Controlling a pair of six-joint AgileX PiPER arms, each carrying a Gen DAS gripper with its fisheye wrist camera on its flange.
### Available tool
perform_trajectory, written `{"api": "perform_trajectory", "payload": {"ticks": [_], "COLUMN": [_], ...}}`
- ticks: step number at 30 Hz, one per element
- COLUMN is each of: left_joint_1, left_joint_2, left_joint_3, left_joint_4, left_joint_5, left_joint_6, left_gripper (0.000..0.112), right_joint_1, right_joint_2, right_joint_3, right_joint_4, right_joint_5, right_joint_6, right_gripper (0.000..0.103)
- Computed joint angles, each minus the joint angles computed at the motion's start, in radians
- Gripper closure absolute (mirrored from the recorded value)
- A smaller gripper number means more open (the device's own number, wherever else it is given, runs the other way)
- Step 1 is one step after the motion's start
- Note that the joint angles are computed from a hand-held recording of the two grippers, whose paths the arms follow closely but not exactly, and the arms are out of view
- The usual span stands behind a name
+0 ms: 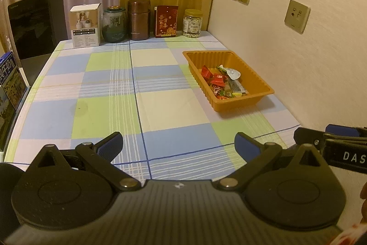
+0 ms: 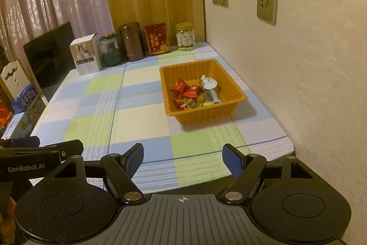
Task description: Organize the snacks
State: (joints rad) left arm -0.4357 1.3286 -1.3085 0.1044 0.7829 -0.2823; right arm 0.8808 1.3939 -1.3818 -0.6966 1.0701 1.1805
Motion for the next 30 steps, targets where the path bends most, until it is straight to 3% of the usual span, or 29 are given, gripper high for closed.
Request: {"api": "perform_trajectory", "payload": {"ticks": [30], "left_joint_1": [-0.015], "left_joint_2": [-0.002], "left_joint_3": [0.006], "left_joint_4": [0.011], "left_joint_5": [-0.002], "left_joint_6": [-0.017], "left_gripper": [0.009], "right_joint_1": [-0.007], "right_joint_2": [-0.011], "right_joint_3": [0.012], "right_joint_4": [-0.007], "right_joint_5": [0.0], "right_joint_6": [0.016], "right_gripper": [0.028]}}
